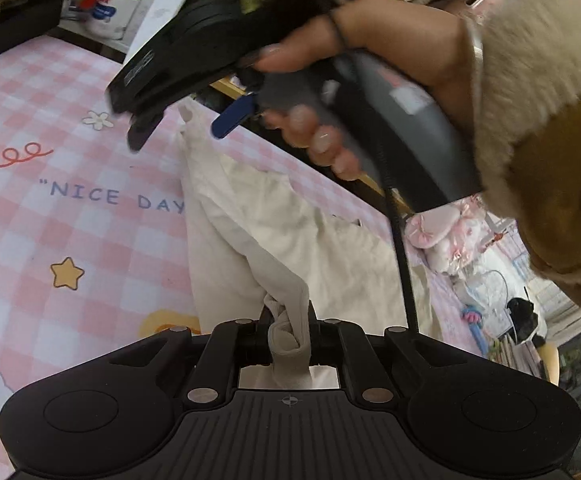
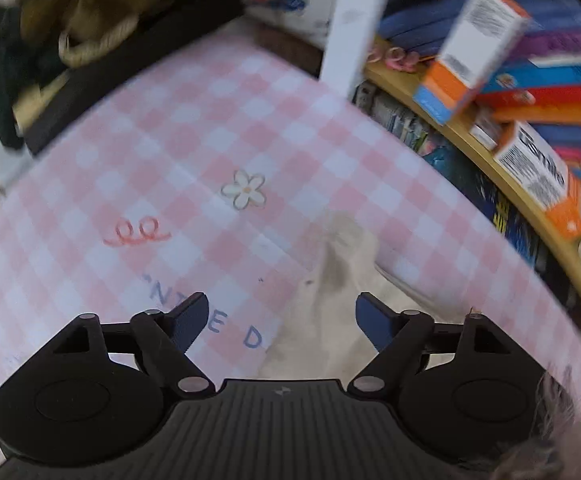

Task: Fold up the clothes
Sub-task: 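Grasp the shirt edge with the left gripper while the right gripper grasps beside it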

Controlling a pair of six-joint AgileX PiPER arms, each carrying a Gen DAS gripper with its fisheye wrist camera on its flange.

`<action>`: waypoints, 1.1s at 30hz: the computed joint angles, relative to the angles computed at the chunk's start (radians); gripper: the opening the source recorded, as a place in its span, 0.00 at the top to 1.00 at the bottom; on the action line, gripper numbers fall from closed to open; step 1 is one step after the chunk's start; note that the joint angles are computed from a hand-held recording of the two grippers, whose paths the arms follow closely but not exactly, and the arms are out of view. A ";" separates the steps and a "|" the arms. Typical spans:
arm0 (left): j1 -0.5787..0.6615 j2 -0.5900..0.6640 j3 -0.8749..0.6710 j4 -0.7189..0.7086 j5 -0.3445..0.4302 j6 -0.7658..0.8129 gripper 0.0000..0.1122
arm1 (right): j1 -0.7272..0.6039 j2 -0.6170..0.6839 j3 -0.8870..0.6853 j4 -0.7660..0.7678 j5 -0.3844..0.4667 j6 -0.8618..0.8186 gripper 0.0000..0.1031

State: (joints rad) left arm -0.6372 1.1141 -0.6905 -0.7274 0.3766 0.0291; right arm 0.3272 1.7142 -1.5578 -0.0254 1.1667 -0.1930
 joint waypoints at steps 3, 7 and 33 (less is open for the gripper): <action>0.022 0.001 0.001 -0.055 0.019 0.067 0.91 | 0.014 0.020 0.004 -0.036 0.007 0.023 0.31; 0.061 0.016 -0.007 -0.120 0.052 0.165 0.91 | 0.013 0.032 0.016 -0.057 0.006 0.046 0.37; 0.083 -0.017 -0.039 -0.238 0.088 0.412 0.91 | -0.205 -0.059 0.047 0.112 0.010 -0.089 0.94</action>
